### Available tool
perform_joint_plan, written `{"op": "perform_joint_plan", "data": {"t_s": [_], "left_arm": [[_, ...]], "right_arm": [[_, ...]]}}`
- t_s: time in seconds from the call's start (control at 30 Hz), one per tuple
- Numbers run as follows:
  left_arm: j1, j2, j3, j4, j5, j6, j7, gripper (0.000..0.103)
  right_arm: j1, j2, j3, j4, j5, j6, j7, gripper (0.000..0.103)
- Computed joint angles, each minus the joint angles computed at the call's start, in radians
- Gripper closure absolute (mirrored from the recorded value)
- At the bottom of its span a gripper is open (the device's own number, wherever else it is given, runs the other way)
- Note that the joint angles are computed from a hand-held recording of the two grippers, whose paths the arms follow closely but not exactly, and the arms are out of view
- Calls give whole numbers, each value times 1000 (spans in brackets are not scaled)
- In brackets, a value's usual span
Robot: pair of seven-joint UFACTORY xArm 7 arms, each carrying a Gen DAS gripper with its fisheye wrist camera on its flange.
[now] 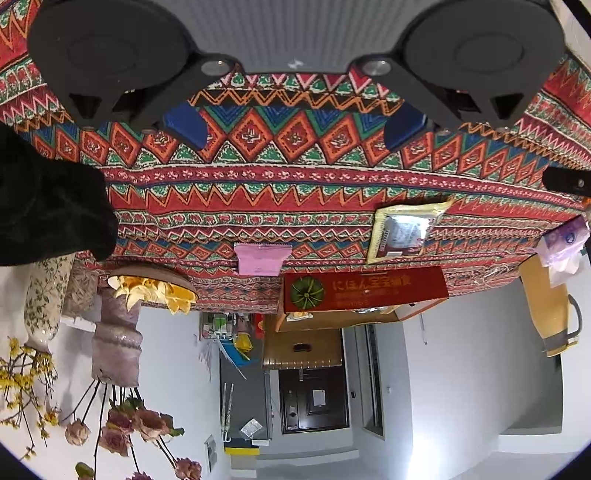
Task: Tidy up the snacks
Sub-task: 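Withdraw both open tools toward the last two packets, then grasp the yellow-bordered white bar with the left tool while the right tool grasps a pink packet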
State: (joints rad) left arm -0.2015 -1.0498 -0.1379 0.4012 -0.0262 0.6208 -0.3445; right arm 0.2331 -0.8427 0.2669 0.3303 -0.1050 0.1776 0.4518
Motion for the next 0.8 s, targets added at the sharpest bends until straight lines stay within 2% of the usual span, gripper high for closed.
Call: {"op": "perform_joint_plan", "data": {"t_s": [0.1,0.17,0.37,0.4,0.47,0.57,0.67,0.73,0.8], "left_arm": [[-2,83,-8,29,0,-47,0,0],[-10,158,-8,50,-4,-111,3,0],[35,488,-61,199,60,-287,-14,0],[68,560,-86,234,94,-337,-33,0],[206,666,-203,321,227,-328,-160,0],[323,816,-297,429,440,-363,-310,0],[333,923,-312,520,554,-321,-379,0],[338,960,-315,545,678,-325,-476,0],[342,974,-304,543,810,-363,-580,1]], "right_arm": [[8,37,-21,12,0,-9,-22,1],[3,71,-31,30,-7,-22,-44,1],[-22,207,-69,116,-18,-73,-125,1],[-16,236,-87,137,-14,-84,-146,1],[3,295,-125,183,-2,-90,-193,1],[-44,399,-112,278,-18,-89,-238,1],[-48,529,-129,392,-19,-95,-296,1],[-28,628,-158,483,4,-95,-348,1],[44,725,-224,566,121,-112,-469,1]]}}
